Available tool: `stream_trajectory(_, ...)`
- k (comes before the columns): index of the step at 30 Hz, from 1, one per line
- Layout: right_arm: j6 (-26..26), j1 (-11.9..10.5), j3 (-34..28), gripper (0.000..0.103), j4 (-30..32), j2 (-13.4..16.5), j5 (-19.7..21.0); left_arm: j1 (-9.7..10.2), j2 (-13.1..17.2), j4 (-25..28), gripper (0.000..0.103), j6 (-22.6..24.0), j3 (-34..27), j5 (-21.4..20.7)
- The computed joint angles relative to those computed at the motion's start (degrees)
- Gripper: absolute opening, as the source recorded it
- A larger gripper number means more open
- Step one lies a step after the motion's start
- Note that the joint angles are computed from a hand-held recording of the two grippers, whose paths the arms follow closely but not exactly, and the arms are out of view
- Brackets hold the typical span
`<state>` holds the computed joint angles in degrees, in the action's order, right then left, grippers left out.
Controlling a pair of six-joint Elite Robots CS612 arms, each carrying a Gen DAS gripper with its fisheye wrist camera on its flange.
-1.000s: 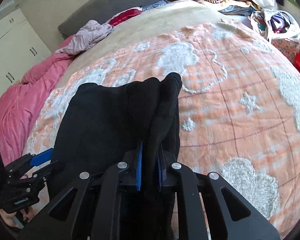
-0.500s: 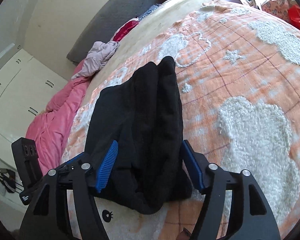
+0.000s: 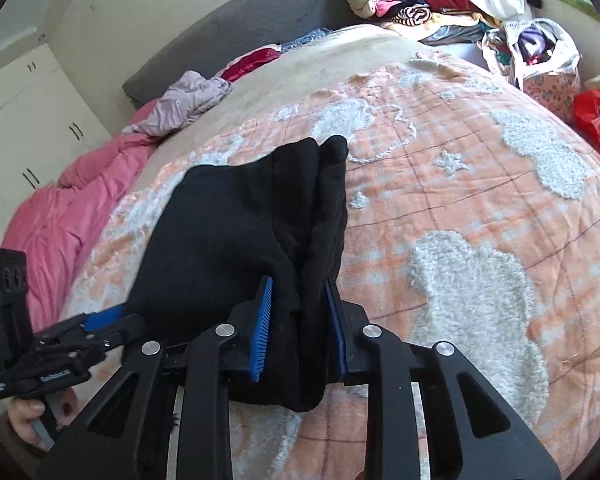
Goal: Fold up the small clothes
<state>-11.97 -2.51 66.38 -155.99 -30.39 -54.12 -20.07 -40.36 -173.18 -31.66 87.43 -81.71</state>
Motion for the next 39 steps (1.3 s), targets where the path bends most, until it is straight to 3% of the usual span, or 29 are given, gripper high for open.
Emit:
stream_trajectory(2, 2.1, -0.3, -0.8, 0.030, 2.2, 0.6, 1.2, 0.05, 0.3, 0.7, 0.056, -0.7, -0.1, -0.4)
stream_trajectory(5, 4.7, -0.5, -0.8, 0.052, 2.7, 0.6, 0.5, 0.14, 0.3, 0.3, 0.057, -1.5, 0.2, -0.9)
stream_trajectory(7, 4.6, -0.5, 0.2, 0.052, 1.5, 0.1, 0.7, 0.11, 0.2, 0.3, 0.057, -1.5, 0.4, -0.8)
stream_trajectory(12, 3.9, -0.2, 5.1, 0.056, -6.5, -2.4, -2.1, -0.03, -0.5, 0.3, 0.057, -1.5, 1.1, -0.3)
stream_trajectory(15, 5.3, -0.3, 8.9, 0.072, -14.6, -4.0, -4.1, -0.39, -1.2, 0.2, 0.058, -1.5, 1.9, 0.5)
stream_trajectory(22, 8.8, -1.2, 16.8, 0.095, -29.7, -7.4, -4.3, -1.48, -4.0, -4.5, 0.083, -1.3, 6.4, 3.3)
stream_trajectory(24, 8.6, -1.4, 18.8, 0.096, -32.7, -8.4, -4.4, -1.95, -4.9, -6.5, 0.094, -0.9, 7.9, 4.2)
stream_trajectory(30, 6.0, -1.5, 25.0, 0.099, -39.6, -11.6, -5.6, -3.60, -7.0, -10.0, 0.094, -0.7, 11.7, 7.1)
stream_trajectory(39, 1.6, -1.3, 31.2, 0.099, -43.0, -14.1, -8.9, -6.03, -8.7, -15.0, 0.094, -1.8, 17.7, 10.9)
